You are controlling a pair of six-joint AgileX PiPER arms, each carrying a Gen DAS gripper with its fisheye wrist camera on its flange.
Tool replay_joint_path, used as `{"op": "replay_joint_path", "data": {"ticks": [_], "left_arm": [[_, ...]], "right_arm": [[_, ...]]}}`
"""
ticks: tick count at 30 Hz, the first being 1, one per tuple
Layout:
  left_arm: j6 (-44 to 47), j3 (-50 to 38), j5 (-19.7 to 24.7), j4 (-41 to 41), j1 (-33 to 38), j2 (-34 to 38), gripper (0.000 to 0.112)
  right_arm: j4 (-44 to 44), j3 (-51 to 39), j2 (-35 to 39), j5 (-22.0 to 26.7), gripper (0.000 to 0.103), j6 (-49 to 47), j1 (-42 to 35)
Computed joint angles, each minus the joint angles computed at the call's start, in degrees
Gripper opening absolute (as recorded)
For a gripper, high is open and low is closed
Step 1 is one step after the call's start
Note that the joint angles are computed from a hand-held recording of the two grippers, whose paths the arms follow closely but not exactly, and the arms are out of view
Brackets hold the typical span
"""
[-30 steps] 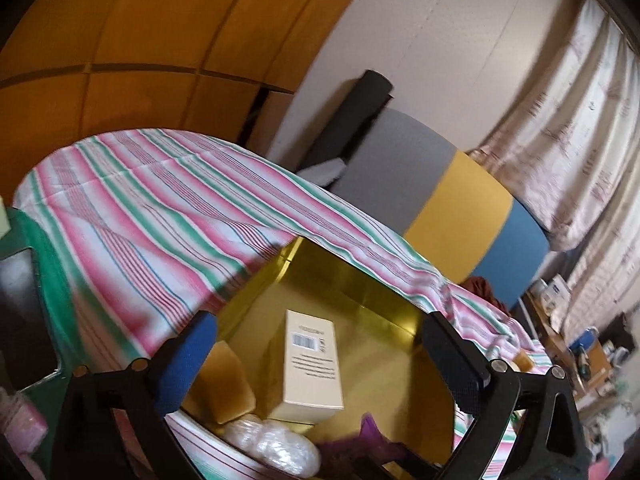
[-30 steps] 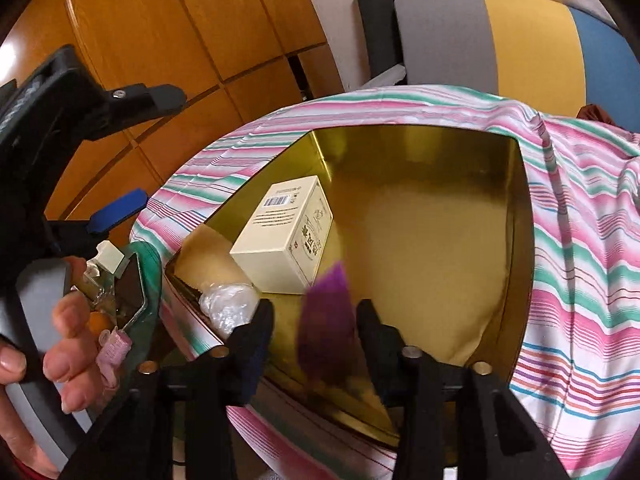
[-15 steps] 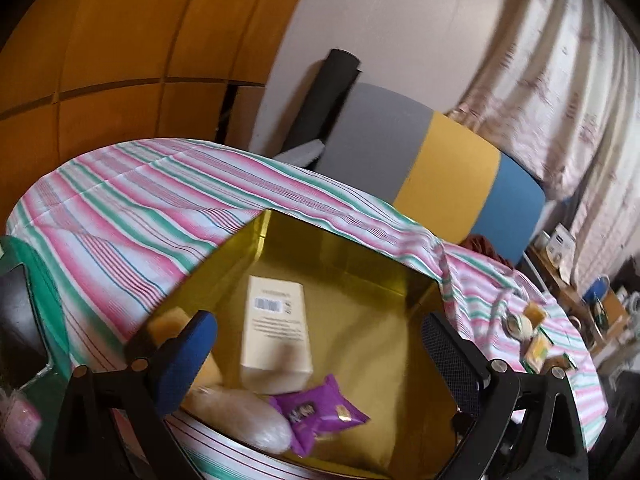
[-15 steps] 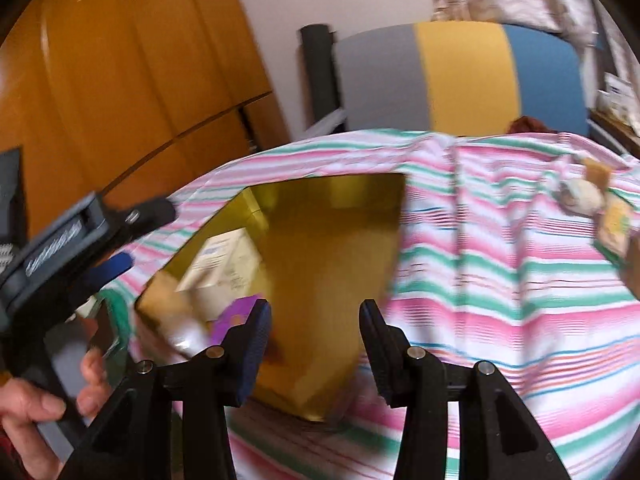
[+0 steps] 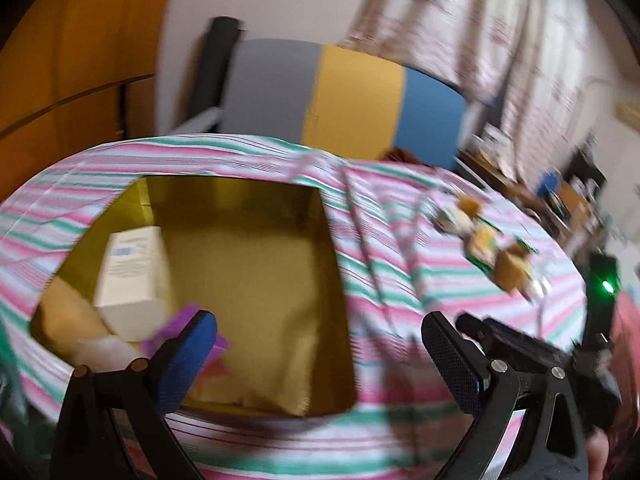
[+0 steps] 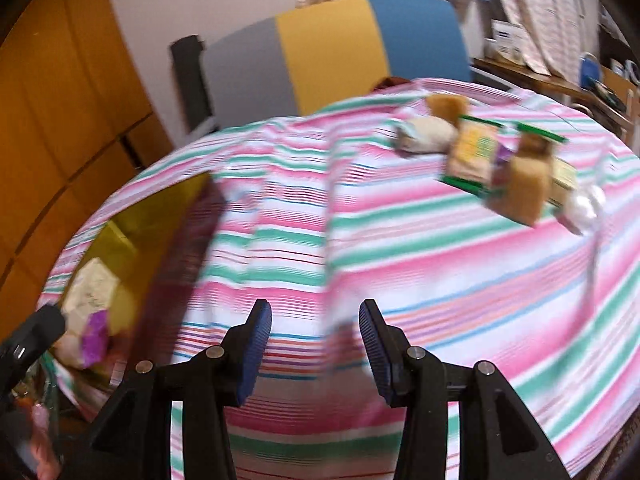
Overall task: Organize objects
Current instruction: 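Move both tools back toward the remaining items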
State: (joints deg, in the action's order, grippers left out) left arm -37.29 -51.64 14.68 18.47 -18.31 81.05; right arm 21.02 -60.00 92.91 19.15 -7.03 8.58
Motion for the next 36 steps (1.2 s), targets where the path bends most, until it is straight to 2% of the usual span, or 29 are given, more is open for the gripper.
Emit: {"op": "replay_joint_path", "data": {"ticks": [4, 7, 9, 12, 15, 18, 20, 23, 26, 31, 36], "left_arm": [[9.0, -0.4, 0.1, -8.5, -4.1, 0.5, 0.103], [11.6, -1.2, 0.9, -11.7, -6.4, 1.5, 0.103], [12.7, -2.2, 1.8, -13.2, -7.2, 2.5, 0.103], [11.2, -3.6, 2.7, -12.3, -8.2, 3.7, 0.103], [9.2, -5.1, 3.7, -11.0, -9.0, 4.9, 0.103], [9.3, -6.7, 4.8, -11.6, -9.4, 6.4, 0.103], [9.4, -7.4, 5.3, -12.2, -9.8, 7.3, 0.103], [9.5, -8.8, 6.4, -12.2, -10.8, 8.7, 0.103], [9.6, -10.0, 7.1, -11.9, -11.9, 10.0, 0.103], [9.2, -14.0, 8.5, -10.6, -13.7, 13.2, 0.103], [9.8, -19.4, 9.2, -10.4, -15.4, 17.3, 0.103]], "right_arm": [[-4.3, 2.6, -0.4, -2.0, 0.046, 2.3, -5.3], [-4.3, 3.4, 0.2, -3.5, 0.049, 1.1, -10.8], [-2.3, 3.3, 0.8, -4.6, 0.058, -1.4, -14.8], [-7.3, -0.1, 3.0, -5.1, 0.067, 2.8, -20.1], [-10.0, -5.5, 6.3, -4.7, 0.071, 3.4, -24.2], [-10.1, -11.6, 10.2, -4.2, 0.072, -0.8, -26.4], [-10.3, -15.5, 13.0, -3.2, 0.072, -4.2, -27.0], [-6.1, -20.4, 17.0, -0.4, 0.072, -12.1, -27.8], [-9.0, -22.0, 19.3, 0.3, 0.072, -9.6, -28.0], [3.0, -24.8, 22.3, 3.3, 0.068, -19.1, -30.5], [8.2, -23.9, 22.2, 3.1, 0.061, -23.8, -31.4]]}}
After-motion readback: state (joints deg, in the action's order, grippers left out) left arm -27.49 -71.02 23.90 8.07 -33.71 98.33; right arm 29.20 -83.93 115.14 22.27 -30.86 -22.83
